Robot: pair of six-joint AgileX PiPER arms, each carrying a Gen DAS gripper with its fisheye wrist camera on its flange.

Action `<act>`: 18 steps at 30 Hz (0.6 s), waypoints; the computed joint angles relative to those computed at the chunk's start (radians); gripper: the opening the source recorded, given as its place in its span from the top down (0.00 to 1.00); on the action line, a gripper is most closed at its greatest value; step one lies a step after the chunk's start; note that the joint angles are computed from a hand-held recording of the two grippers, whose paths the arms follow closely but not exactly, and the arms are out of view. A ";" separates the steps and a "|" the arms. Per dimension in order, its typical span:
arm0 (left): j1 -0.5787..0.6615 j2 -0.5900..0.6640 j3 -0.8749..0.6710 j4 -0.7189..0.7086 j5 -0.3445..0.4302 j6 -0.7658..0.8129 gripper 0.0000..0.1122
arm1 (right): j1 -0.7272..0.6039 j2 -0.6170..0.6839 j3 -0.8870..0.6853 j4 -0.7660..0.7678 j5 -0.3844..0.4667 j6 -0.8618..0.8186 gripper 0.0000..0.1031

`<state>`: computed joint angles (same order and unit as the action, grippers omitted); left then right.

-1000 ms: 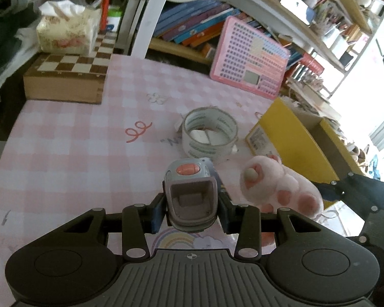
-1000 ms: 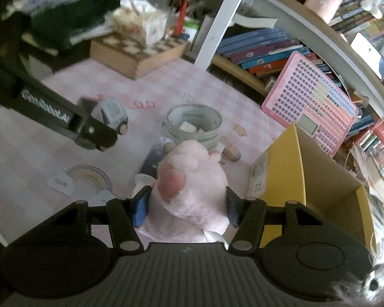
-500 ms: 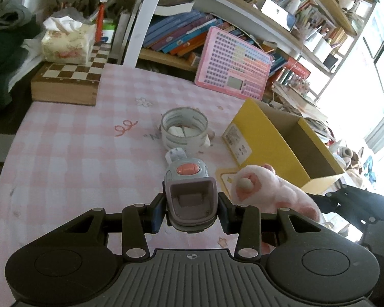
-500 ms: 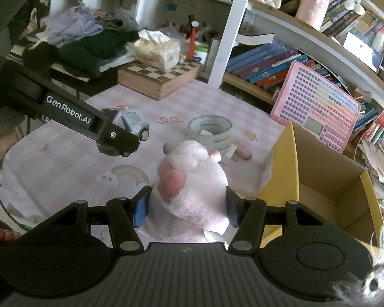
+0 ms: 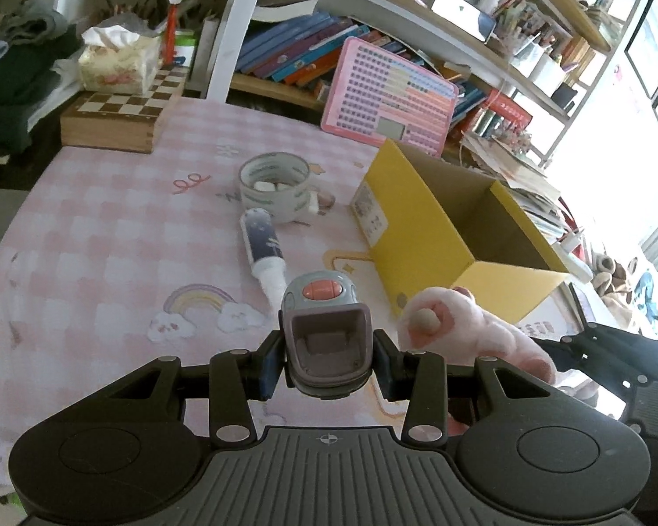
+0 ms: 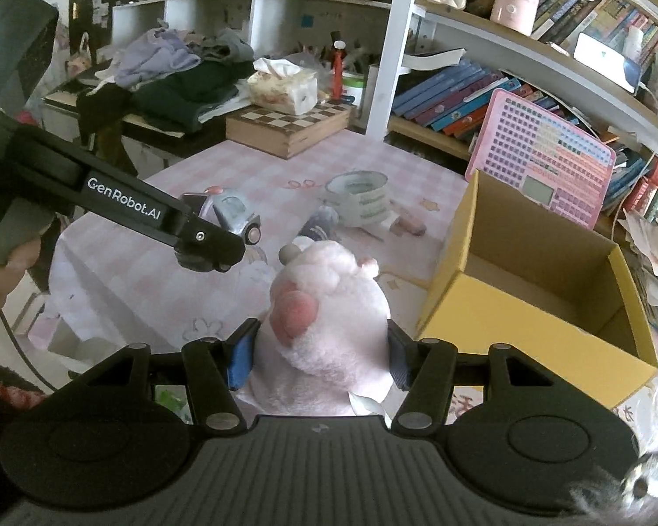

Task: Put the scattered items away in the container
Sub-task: 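Lift and carry the plush pig and toy car with both grippers over the yellow box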

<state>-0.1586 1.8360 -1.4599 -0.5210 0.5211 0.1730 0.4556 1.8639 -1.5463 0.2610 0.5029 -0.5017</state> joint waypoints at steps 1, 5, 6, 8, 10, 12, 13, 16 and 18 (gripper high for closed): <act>-0.014 -0.008 0.010 0.019 -0.011 -0.026 0.64 | -0.010 -0.014 0.021 0.025 -0.004 -0.029 0.46; -0.077 -0.030 0.031 0.110 -0.041 -0.135 0.64 | -0.057 -0.072 0.105 0.127 -0.013 -0.151 0.46; -0.093 -0.032 0.033 0.135 -0.046 -0.163 0.64 | -0.069 -0.085 0.124 0.149 -0.014 -0.178 0.46; -0.126 -0.037 0.037 0.180 -0.053 -0.212 0.64 | -0.095 -0.109 0.158 0.188 -0.015 -0.225 0.45; -0.156 -0.038 0.037 0.216 -0.057 -0.253 0.64 | -0.120 -0.129 0.188 0.219 -0.012 -0.262 0.45; -0.181 -0.034 0.035 0.240 -0.061 -0.282 0.64 | -0.146 -0.149 0.217 0.249 -0.009 -0.298 0.45; -0.193 -0.031 0.032 0.252 -0.061 -0.297 0.64 | -0.159 -0.159 0.232 0.263 -0.007 -0.314 0.45; -0.226 -0.018 0.017 0.278 -0.060 -0.330 0.64 | -0.196 -0.182 0.264 0.295 0.000 -0.351 0.45; -0.245 -0.005 0.001 0.288 -0.053 -0.340 0.64 | -0.221 -0.197 0.288 0.313 0.001 -0.371 0.45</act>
<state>-0.4037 1.8308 -1.4588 -0.2333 0.4677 -0.1672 0.2350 1.6666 -1.2584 0.5743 0.5042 -0.8729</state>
